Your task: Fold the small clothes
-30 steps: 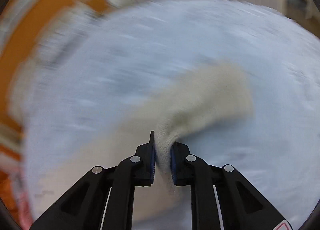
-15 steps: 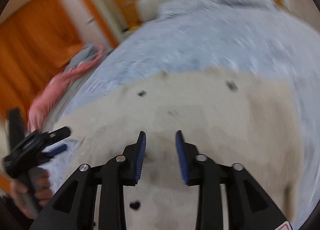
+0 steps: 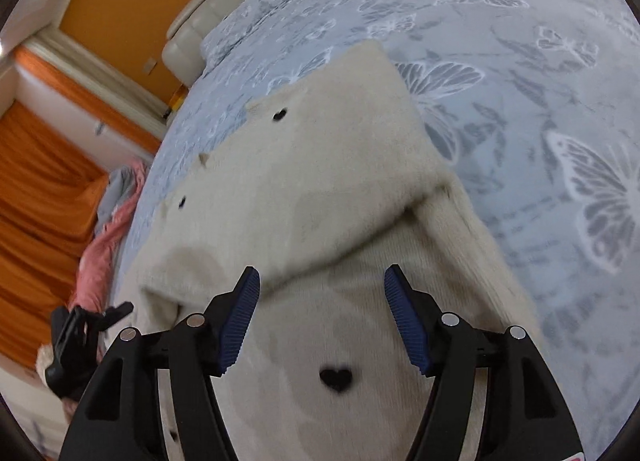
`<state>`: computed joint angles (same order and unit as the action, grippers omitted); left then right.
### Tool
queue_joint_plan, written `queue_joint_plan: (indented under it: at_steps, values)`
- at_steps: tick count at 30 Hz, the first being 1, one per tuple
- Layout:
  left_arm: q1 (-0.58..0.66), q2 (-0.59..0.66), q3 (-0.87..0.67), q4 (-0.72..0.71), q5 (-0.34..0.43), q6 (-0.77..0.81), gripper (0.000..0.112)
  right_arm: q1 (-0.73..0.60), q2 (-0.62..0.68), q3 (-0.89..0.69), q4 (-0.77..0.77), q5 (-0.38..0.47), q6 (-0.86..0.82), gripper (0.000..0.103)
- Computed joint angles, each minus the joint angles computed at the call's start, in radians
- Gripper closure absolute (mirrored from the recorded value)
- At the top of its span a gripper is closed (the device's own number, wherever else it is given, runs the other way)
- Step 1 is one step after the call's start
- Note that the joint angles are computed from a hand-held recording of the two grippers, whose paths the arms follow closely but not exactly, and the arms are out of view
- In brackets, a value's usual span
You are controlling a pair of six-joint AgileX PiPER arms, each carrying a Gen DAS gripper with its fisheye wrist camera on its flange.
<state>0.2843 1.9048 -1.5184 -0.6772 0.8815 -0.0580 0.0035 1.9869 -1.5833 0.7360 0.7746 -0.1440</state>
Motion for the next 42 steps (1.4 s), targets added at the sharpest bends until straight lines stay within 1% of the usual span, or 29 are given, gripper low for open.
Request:
queue_joint_plan:
  at_steps: [1, 2, 3, 4, 5, 6, 7, 9, 11, 12, 15, 17, 19, 20, 21, 22, 23, 24, 27, 30, 32, 33, 35, 36, 37, 38, 39, 40, 42]
  values:
    - [0.003, 0.027, -0.037, -0.023, 0.025, 0.032, 0.089, -0.007, 0.013, -0.016, 0.007, -0.006, 0.020, 0.039]
    - [0.001, 0.059, -0.102, -0.021, 0.054, 0.042, 0.107, -0.009, 0.031, -0.049, 0.001, -0.017, 0.059, 0.039]
    - [-0.006, 0.081, -0.176, 0.020, 0.069, 0.024, 0.107, -0.010, 0.039, -0.072, -0.005, -0.019, 0.078, 0.039]
    - [-0.006, 0.093, -0.234, 0.053, 0.073, 0.018, 0.107, -0.012, 0.056, -0.106, -0.007, -0.017, 0.087, 0.045]
    - [-0.008, 0.104, -0.296, 0.081, 0.071, 0.025, 0.107, -0.008, 0.083, -0.171, -0.019, 0.002, 0.096, 0.069]
    - [-0.003, 0.116, -0.382, 0.111, 0.074, 0.030, 0.107, -0.005, 0.101, -0.216, -0.032, 0.018, 0.103, 0.085]
    - [0.003, 0.140, -0.461, 0.125, 0.090, 0.028, 0.107, -0.005, 0.099, -0.233, -0.014, 0.018, 0.077, 0.095]
    - [0.026, 0.175, -0.584, 0.135, 0.125, 0.026, 0.107, -0.003, 0.041, -0.191, 0.074, -0.042, -0.031, 0.095]
    - [0.040, 0.201, -0.641, 0.188, 0.124, 0.022, 0.107, 0.005, 0.003, -0.131, 0.061, -0.105, -0.059, 0.095]
    - [0.041, 0.221, -0.659, 0.220, 0.128, 0.014, 0.107, 0.004, 0.010, -0.123, 0.040, -0.103, -0.046, 0.095]
    - [0.049, 0.339, -0.714, 0.265, 0.206, -0.004, 0.107, 0.010, 0.134, -0.184, -0.122, -0.011, 0.117, 0.096]
    - [0.029, 0.333, -0.642, 0.331, 0.182, -0.005, 0.107, 0.021, 0.082, -0.112, -0.085, -0.073, 0.067, 0.097]
    - [0.022, 0.280, -0.521, 0.327, 0.091, 0.024, 0.107, 0.028, 0.020, -0.052, -0.024, -0.148, -0.009, 0.097]
    - [0.018, 0.268, -0.492, 0.326, 0.075, 0.022, 0.107, 0.034, 0.008, -0.045, -0.043, -0.171, 0.000, 0.097]
    - [0.017, 0.284, -0.502, 0.332, 0.086, 0.004, 0.107, 0.038, 0.030, -0.067, -0.103, -0.158, 0.046, 0.097]
    - [0.017, 0.292, -0.490, 0.333, 0.082, -0.001, 0.107, 0.038, 0.081, -0.124, -0.176, -0.107, 0.109, 0.097]
    - [0.016, 0.301, -0.483, 0.340, 0.079, -0.012, 0.107, 0.039, 0.121, -0.142, -0.208, -0.080, 0.132, 0.099]
    - [0.019, 0.298, -0.465, 0.331, 0.064, -0.007, 0.107, 0.034, 0.122, -0.139, -0.201, -0.085, 0.123, 0.099]
    - [0.027, 0.311, -0.494, 0.319, 0.079, 0.012, 0.107, 0.045, 0.038, -0.096, -0.232, -0.074, 0.124, 0.097]
    - [0.038, 0.289, -0.434, 0.306, 0.053, 0.057, 0.106, 0.074, -0.049, -0.042, -0.402, -0.065, 0.258, 0.090]
    - [0.034, 0.289, -0.436, 0.318, 0.053, 0.052, 0.106, 0.104, -0.106, -0.004, -0.506, -0.097, 0.329, 0.089]
    - [0.030, 0.289, -0.439, 0.328, 0.054, 0.045, 0.106, 0.113, -0.112, -0.010, -0.507, -0.097, 0.325, 0.089]
    - [0.023, 0.292, -0.448, 0.347, 0.058, 0.030, 0.106, 0.112, -0.046, -0.113, -0.451, -0.072, 0.237, 0.089]
    - [0.022, 0.293, -0.450, 0.351, 0.059, 0.026, 0.105, 0.133, 0.007, -0.180, -0.472, -0.037, 0.221, 0.089]
    - [0.024, 0.292, -0.450, 0.349, 0.060, 0.023, 0.105, 0.152, 0.077, -0.270, -0.532, 0.032, 0.244, 0.091]
    - [0.032, 0.288, -0.445, 0.330, 0.061, 0.025, 0.105, 0.165, 0.139, -0.320, -0.600, 0.075, 0.287, 0.094]
    - [0.047, 0.278, -0.430, 0.292, 0.058, 0.034, 0.104, 0.171, 0.161, -0.359, -0.628, 0.108, 0.317, 0.096]
    - [0.084, 0.252, -0.393, 0.222, 0.052, 0.049, 0.104, 0.162, 0.185, -0.358, -0.617, 0.120, 0.307, 0.100]
    - [0.148, 0.203, -0.321, 0.128, 0.019, 0.099, 0.104, 0.144, 0.139, -0.306, -0.574, 0.096, 0.291, 0.099]
